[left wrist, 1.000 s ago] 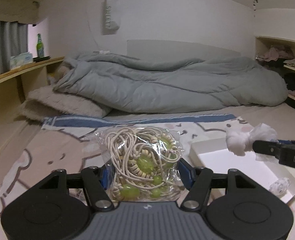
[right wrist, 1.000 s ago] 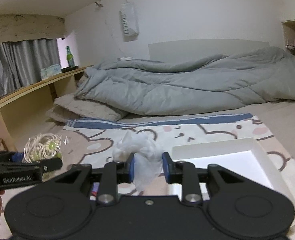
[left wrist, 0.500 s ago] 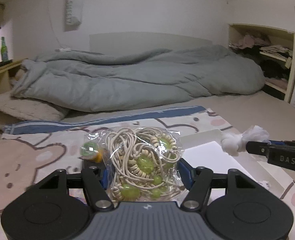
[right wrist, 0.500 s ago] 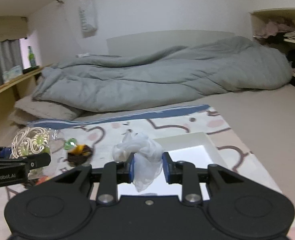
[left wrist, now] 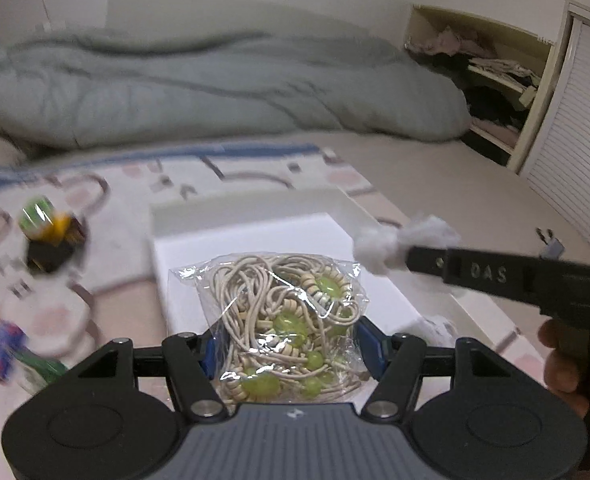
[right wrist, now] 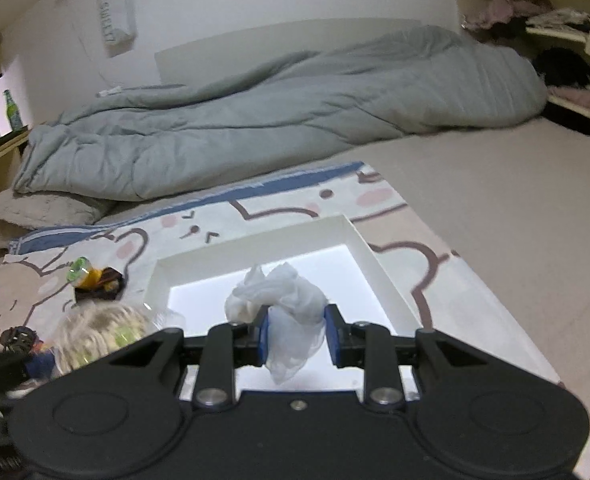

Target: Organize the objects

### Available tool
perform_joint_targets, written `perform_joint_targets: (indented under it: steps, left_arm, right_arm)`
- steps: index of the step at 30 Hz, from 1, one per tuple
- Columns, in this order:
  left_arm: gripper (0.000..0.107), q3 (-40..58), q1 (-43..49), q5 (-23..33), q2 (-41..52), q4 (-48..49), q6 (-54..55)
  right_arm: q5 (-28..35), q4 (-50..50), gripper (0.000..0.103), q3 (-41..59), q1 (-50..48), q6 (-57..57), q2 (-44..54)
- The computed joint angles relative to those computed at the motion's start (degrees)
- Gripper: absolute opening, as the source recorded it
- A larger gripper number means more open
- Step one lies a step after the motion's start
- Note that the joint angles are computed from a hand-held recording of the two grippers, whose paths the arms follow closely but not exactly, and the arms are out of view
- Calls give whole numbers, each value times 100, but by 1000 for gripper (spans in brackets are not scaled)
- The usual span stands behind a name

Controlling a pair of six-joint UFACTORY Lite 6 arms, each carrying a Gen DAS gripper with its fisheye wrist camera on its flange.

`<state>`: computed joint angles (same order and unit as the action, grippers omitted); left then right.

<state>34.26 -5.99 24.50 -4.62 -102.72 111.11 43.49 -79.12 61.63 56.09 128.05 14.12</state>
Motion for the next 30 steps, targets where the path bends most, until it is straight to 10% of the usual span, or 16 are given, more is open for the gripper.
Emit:
perform_joint_targets:
  steps: [10, 13, 23, 30]
  left_arm:
    - [66, 227, -663, 8, 1061, -1265, 107]
    - [83, 346, -711, -82, 1176, -1139, -235]
    - [84, -103, -721, -322, 423, -1355, 1057]
    - [77, -124, -730, -422, 416, -1017, 929]
  right_arm:
    - [-129, -247, 28, -418, -194, 634, 4]
    - [-176, -267, 28, -370, -267, 663, 82]
    - [-651, -309, 29, -95, -700, 454, 522]
    - [-448, 270, 66, -8, -626, 47, 633]
